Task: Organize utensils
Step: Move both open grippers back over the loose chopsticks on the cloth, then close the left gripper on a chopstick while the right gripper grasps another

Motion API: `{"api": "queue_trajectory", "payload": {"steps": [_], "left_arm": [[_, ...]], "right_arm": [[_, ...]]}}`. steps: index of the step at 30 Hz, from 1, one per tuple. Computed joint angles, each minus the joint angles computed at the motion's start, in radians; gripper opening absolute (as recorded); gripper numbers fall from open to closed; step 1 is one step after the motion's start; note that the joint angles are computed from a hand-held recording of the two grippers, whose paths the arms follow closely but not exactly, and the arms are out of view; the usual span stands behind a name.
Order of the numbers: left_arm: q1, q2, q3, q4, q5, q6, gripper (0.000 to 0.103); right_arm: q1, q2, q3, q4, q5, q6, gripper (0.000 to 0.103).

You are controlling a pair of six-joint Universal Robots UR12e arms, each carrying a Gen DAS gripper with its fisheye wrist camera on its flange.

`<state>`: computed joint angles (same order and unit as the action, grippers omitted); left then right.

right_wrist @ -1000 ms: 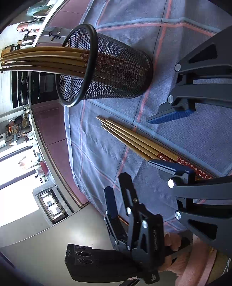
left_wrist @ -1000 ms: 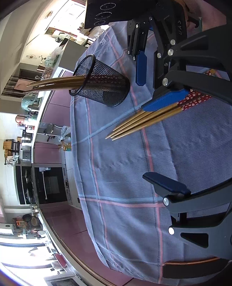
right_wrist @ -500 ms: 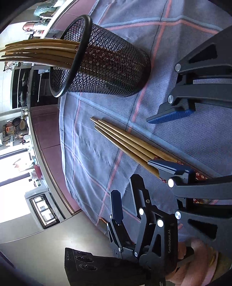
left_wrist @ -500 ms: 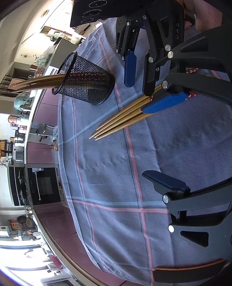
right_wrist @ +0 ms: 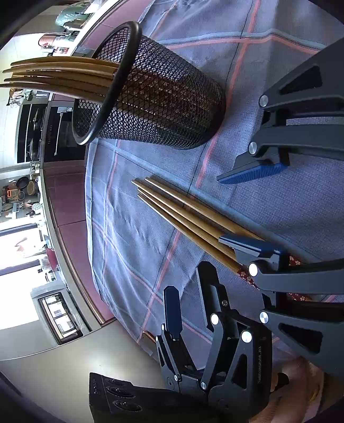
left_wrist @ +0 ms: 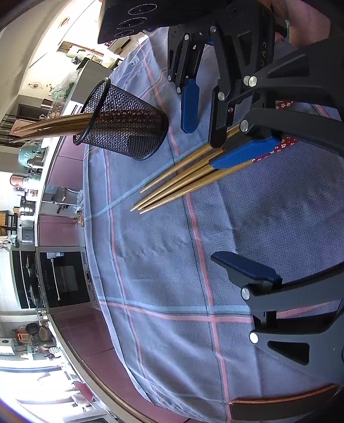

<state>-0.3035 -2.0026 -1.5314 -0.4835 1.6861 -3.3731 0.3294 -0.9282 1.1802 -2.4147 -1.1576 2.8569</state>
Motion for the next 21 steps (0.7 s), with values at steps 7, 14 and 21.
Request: {"api": "queue_trajectory", "payload": {"steps": [7,14,21], "left_arm": [[-0.002,-0.015,0.019,-0.017,0.001,0.016,0.062],[-0.003,-0.028,0.035,-0.041,-0.006,0.022,0.06],[-0.003,-0.03,0.034,-0.042,0.013,0.012,0.042]], "right_arm": [[0.0,0.003,-0.006,0.005,-0.012,-0.002,0.036],[-0.002,0.003,-0.006,0.008,-0.008,-0.003,0.032],[-0.003,0.004,-0.009,0.012,-0.007,-0.001,0.031]]}}
